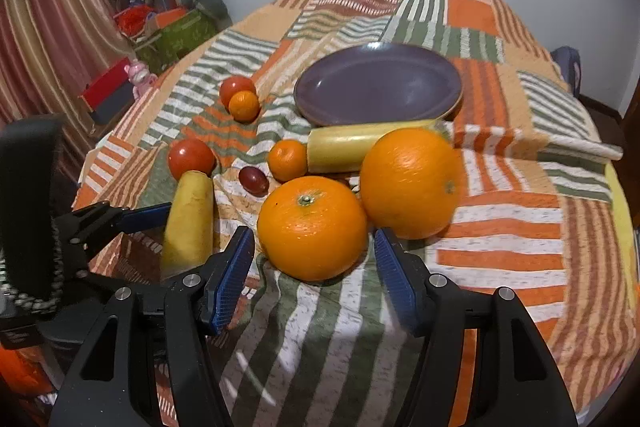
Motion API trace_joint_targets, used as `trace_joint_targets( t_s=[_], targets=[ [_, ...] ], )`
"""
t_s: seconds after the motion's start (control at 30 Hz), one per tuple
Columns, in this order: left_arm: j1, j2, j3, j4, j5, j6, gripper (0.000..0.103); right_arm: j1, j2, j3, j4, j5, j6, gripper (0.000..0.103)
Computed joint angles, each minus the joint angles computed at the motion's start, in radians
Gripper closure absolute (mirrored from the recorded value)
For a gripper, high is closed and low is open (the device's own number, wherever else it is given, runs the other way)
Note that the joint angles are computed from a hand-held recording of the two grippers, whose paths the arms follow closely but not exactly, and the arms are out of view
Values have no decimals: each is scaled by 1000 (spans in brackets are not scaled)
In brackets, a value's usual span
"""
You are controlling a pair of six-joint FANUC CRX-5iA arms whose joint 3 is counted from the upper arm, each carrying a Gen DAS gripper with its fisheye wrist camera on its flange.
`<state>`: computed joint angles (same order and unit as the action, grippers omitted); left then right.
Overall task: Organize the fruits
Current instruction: 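Move the left tool toward the yellow corn cob while the right tool approaches a large orange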
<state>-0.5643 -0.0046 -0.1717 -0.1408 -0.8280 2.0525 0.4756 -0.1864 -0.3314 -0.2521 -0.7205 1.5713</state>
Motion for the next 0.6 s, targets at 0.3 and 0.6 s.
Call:
trace_joint_targets(
  t_s=[0.3, 0.6],
  targets=[
    [49, -112, -87, 76, 7, -148, 49, 34, 34, -5, 52, 20, -56, 28],
    [89, -133, -113, 134, -2, -200, 52, 60, 25, -42, 153, 46, -147, 40]
  ],
)
